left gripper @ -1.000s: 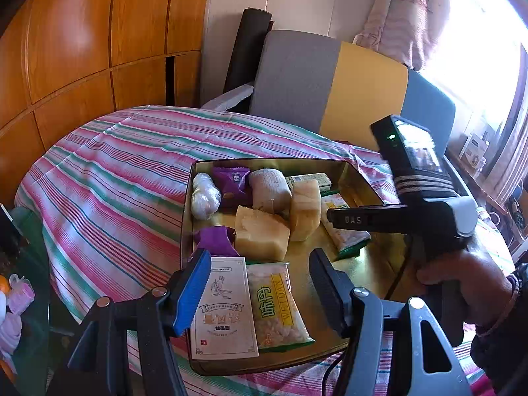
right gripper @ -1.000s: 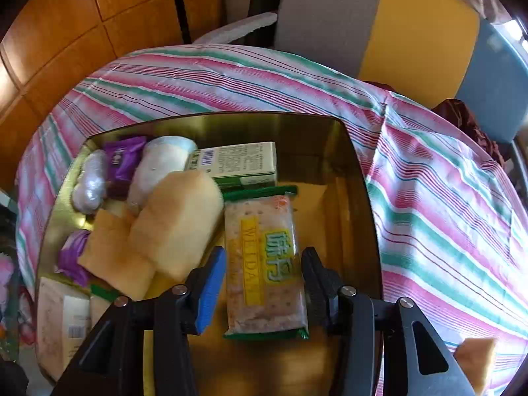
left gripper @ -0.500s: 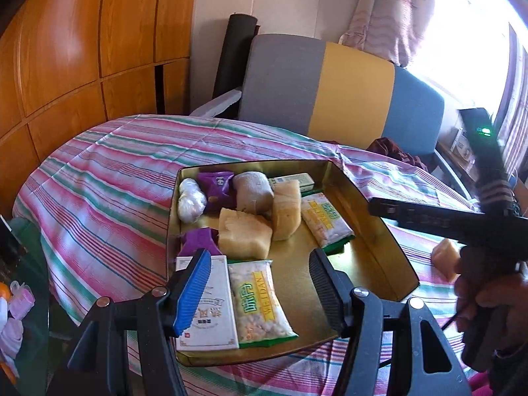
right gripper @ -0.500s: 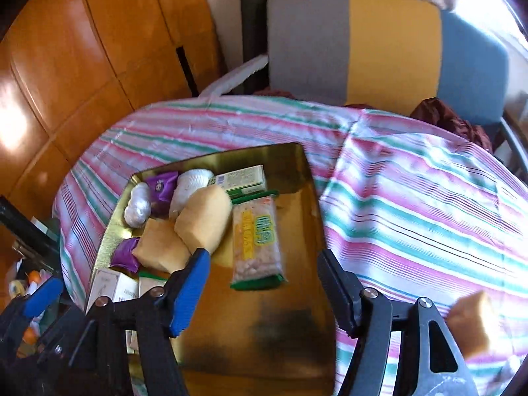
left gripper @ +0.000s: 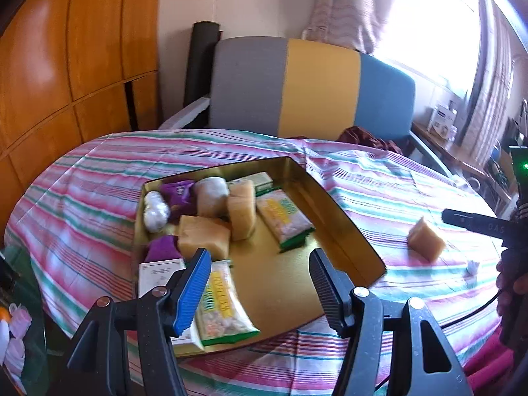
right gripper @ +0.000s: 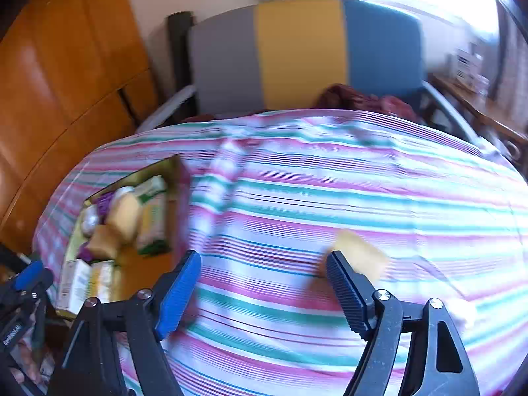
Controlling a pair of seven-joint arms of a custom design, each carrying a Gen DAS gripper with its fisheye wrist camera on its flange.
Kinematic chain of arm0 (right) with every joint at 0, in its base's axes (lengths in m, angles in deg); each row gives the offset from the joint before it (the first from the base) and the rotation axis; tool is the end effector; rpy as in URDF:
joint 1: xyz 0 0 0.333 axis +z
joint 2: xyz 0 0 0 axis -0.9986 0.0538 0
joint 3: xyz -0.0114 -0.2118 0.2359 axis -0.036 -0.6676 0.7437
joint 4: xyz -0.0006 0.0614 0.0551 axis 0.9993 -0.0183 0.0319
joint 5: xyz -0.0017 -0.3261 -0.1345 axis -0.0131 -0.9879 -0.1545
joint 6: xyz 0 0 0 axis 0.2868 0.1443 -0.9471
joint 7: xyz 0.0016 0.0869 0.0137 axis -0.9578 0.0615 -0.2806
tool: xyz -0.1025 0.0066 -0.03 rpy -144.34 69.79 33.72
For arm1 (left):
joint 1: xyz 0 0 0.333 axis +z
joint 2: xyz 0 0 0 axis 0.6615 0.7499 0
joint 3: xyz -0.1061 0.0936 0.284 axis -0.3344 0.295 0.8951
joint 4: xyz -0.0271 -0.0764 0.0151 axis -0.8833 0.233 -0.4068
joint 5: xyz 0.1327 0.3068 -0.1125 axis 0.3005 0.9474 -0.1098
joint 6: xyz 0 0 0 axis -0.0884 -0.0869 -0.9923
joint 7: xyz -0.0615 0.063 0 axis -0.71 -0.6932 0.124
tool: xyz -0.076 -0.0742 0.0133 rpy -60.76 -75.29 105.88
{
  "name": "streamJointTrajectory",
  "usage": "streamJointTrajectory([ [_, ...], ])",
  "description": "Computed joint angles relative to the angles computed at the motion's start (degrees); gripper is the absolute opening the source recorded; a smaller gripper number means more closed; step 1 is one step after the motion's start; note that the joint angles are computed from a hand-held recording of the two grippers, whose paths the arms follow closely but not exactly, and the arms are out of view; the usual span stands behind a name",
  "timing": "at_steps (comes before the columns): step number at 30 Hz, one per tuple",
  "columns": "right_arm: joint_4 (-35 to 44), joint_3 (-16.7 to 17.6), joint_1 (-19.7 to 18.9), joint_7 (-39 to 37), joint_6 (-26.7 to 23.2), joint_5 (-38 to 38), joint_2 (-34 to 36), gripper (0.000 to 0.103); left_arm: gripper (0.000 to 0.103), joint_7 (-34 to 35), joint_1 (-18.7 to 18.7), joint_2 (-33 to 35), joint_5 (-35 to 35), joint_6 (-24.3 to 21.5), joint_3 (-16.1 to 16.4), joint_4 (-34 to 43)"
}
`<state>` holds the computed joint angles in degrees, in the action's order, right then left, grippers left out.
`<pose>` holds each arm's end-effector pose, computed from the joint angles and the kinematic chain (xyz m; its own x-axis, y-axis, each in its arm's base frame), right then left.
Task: Organize objects
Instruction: 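Grasp another yellow sponge with the left tool while the right tool grasps the wrapped white ball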
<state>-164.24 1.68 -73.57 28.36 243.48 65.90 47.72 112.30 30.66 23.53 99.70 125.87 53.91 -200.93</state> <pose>0.5686 0.1855 0.5583 0.0350 -0.9882 -0.1489 -0.7641 0.0695 -0.6413 0.4982 -0.2314 0.5691 0.0438 -0.9967 0.0689 -0.6664 -0.0806 -0.7412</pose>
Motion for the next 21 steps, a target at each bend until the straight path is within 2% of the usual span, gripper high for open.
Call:
streamJointTrajectory([
  [9, -10.70, -5.18, -5.20, 9.54, 0.43, -6.82, -9.06, 0.088, 0.063, 4.75, -2.33, 3.97, -0.68, -1.25, -1.31, 5.10],
  [16, -15.57, -7.53, -11.69, 27.35, 1.84, -17.86, -11.06, 0.089, 0.063, 11.27, -5.08, 10.04, -3.38, -3.52, -2.47, 12.50],
  [18, -16.45, -8.43, -12.42, 29.76, 1.38, -15.02, -11.35, 0.089, 0.063, 14.04, -5.91, 12.48, -5.10, -3.87, -2.98, 15.39],
  [21, -18.25, -9.03, -13.60, 32.68, 4.05, -14.48, -12.49, 0.089, 0.063, 18.13, -6.89, 16.21, -8.61, -4.81, -3.83, 20.00],
])
